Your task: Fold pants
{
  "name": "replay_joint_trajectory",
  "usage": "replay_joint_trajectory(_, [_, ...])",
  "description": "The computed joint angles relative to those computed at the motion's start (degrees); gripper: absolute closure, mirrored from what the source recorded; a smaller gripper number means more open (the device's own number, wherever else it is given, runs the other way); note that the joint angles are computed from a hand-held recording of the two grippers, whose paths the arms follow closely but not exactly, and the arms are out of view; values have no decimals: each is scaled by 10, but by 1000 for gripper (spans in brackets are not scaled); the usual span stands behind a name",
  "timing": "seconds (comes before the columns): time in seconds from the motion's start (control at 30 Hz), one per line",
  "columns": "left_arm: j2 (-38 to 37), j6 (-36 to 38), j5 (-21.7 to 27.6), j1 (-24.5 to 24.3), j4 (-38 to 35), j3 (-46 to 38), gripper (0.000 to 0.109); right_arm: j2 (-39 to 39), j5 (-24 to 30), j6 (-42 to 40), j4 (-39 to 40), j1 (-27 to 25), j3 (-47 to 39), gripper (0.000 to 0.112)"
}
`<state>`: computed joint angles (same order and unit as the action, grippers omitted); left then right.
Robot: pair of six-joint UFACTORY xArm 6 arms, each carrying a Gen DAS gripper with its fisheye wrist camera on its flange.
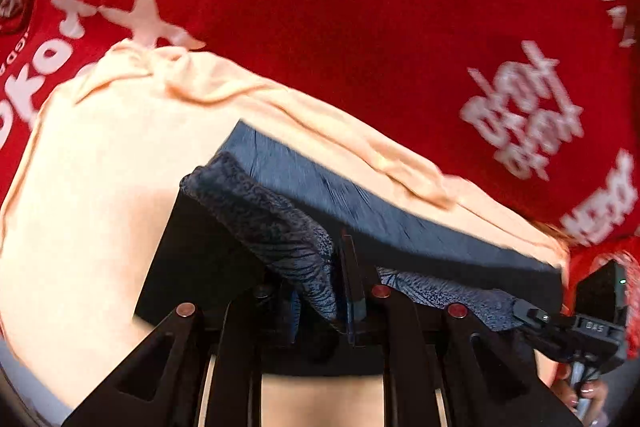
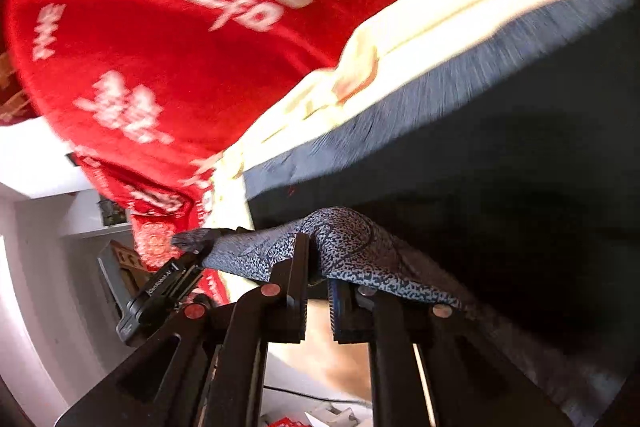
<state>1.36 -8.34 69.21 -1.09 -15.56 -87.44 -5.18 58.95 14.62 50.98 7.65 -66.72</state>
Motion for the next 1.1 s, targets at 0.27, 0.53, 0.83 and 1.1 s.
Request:
replay_joint_trajectory(0.27, [110,-73,8,-21,63,-74,76,124,38,-32,7,-20,-83,89])
replay_joint_trajectory(0.53, [62,-57,33,-34,135,-77,22,102,74,-74,-93,25,-155,57])
replay_joint_trajectory(0.83, [110,-108,-18,-117,230,-47,22,198,60,-65,-182,45,-215,85])
replay_joint_trajectory(1.1, [117,-112,57,-124,231,-108,22,61,44,-85,-116,-16,-101,51])
